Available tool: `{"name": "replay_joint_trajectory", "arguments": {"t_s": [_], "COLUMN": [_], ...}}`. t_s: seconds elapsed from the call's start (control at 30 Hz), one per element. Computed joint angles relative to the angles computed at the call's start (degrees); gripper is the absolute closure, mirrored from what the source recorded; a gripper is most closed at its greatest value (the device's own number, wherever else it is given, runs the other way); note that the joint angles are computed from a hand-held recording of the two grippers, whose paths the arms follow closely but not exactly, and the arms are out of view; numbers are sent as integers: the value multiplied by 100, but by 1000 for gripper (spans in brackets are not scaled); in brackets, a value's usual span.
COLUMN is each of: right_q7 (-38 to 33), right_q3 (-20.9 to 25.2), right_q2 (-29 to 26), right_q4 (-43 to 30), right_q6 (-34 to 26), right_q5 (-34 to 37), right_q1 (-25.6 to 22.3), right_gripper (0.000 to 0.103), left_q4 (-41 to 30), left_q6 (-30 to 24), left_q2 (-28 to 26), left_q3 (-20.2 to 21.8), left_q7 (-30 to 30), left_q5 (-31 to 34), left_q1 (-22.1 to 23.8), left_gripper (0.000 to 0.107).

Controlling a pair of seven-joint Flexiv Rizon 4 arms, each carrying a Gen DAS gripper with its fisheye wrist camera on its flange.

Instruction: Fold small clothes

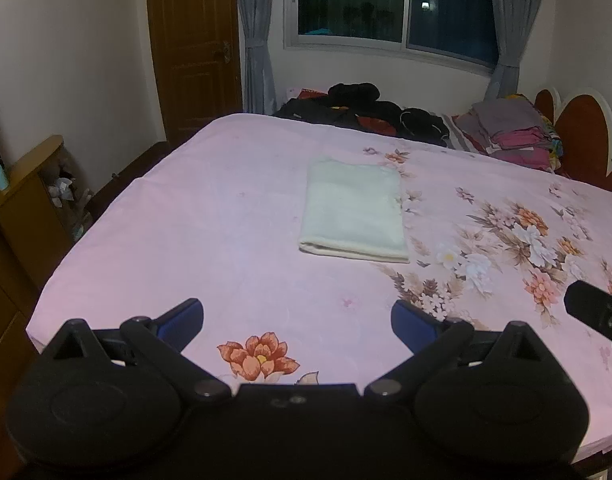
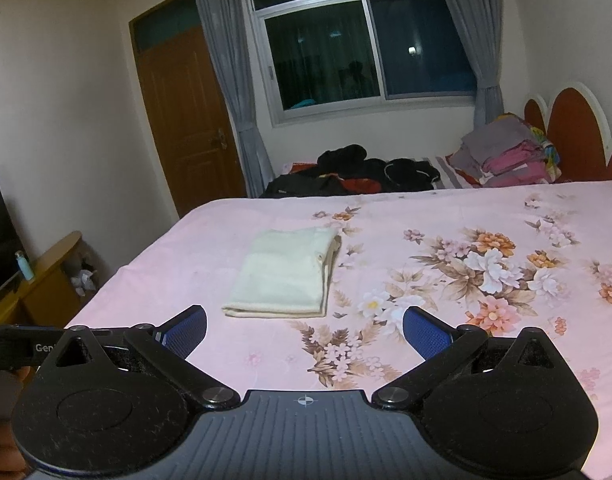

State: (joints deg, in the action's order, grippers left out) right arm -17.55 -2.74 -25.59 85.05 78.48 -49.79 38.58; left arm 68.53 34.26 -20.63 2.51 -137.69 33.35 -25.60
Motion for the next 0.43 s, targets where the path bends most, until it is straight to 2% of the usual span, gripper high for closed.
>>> {"name": "replay_joint_trajectory", "arguments": {"t_s": [0.13,0.3,0.43], "right_q7": [-166,-407,-636], "right_q3": [83,158,214], "right_q2": [-147,-390,-661], "right_q4": [-194,-514,-871], "right_q6": [-170,-470,-797], "right_q5": [192,535,883], "right_q1": [-18,-13,-13], "right_gripper": [0,0,0], "left_q4": [-31,1,-368], "left_q6": [164,714,712], "left_q2": [-120,-294,-641], "left_q3": [-39,26,130], "left_q7": [227,441,654], "left_q5": [-204,-373,-466], "left_q1": [150,270,338], "left_gripper": [7,7,7]}}
